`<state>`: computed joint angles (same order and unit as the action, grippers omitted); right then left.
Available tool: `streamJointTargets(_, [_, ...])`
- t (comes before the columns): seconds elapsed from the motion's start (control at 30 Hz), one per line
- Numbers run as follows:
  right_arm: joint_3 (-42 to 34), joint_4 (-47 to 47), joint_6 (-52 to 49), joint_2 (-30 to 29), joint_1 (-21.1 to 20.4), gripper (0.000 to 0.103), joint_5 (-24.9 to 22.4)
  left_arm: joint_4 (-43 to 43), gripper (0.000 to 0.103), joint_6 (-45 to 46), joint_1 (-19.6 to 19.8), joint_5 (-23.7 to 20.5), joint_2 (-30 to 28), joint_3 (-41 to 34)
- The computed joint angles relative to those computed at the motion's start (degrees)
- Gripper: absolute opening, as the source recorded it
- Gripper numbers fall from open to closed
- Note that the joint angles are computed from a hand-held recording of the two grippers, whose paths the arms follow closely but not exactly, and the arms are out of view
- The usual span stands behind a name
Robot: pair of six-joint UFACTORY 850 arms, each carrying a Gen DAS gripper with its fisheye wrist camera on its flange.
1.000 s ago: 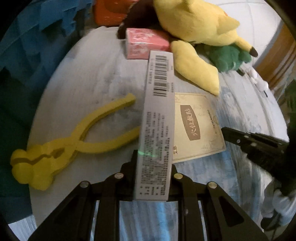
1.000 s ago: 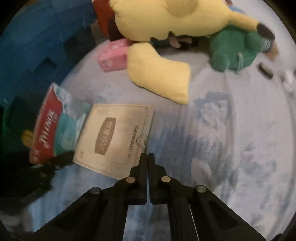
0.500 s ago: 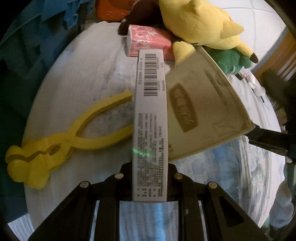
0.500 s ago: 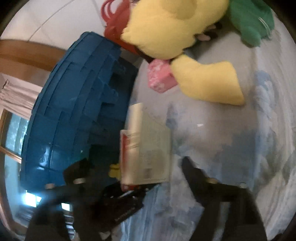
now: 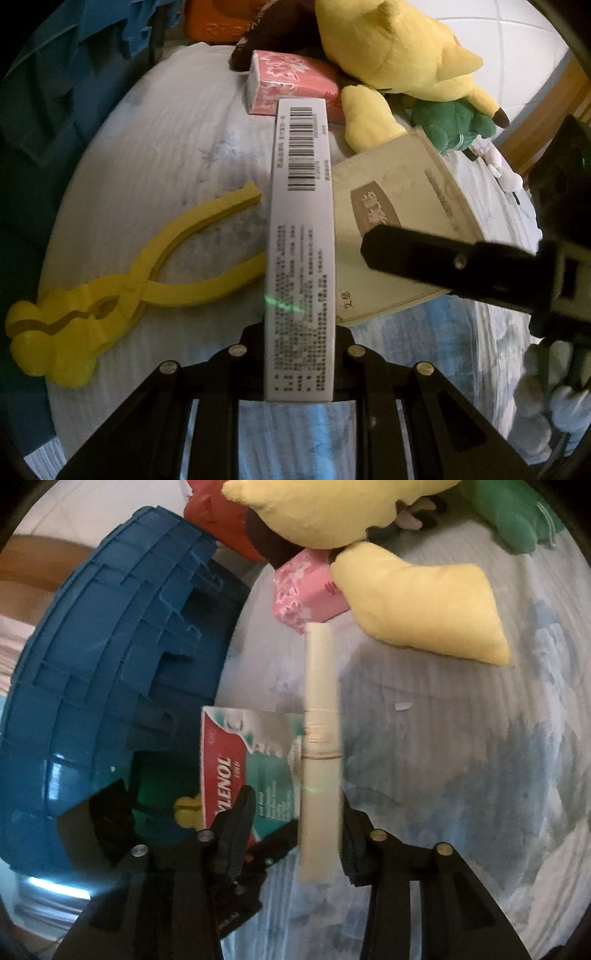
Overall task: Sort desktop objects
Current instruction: 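Hold the Tylenol box in the left gripper while the right grasps the beige card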
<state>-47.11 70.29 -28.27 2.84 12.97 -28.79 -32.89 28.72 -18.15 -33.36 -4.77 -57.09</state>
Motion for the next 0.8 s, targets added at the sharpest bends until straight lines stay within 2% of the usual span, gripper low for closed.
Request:
streamJointTargets(0.07, [-0.37,-4.12,3.59,0.1,0.7,0.04,1.5,0.12,0.019,-0.06,-0.11,0.23,0.01,0.08])
streamJointTargets(0.1, [-0.75,-8.06,6.82,0.2,1.39,0.025,2.47,0.59,0.019,-0.56,-0.23,0.4,0.0,0.05])
streamJointTargets(0.13, [-1.17,-12.76,10.65,0.29,2.18,0.016,3.4,1.13,0.019,-1.17,-0.33,0.58,0.1,0.1])
streamJointTargets(0.17, [-1.22,-15.07,12.07,0.48,2.5,0.012,3.73,1.43,0.019,-1.44,-0.37,0.73,0.21,0.17])
streamJointTargets(0.27, [-1.95,-24.5,18.59,1.06,4.06,0.012,4.52,2.48,0.019,-2.36,-0.58,1.32,0.64,0.24])
streamJointTargets(0.37, [-1.85,-29.96,22.73,2.35,4.91,0.012,5.27,2.94,0.019,-2.78,-0.74,1.92,1.59,0.32])
streamJointTargets(0.6, [0.36,-34.41,27.61,8.12,4.61,0.012,5.83,4.57,0.019,-4.45,-1.72,3.15,5.25,0.38])
streamJointTargets(0.8, [0.17,-42.85,35.65,13.04,5.33,0.012,5.76,5.84,0.019,-6.29,-3.25,3.69,9.72,0.9])
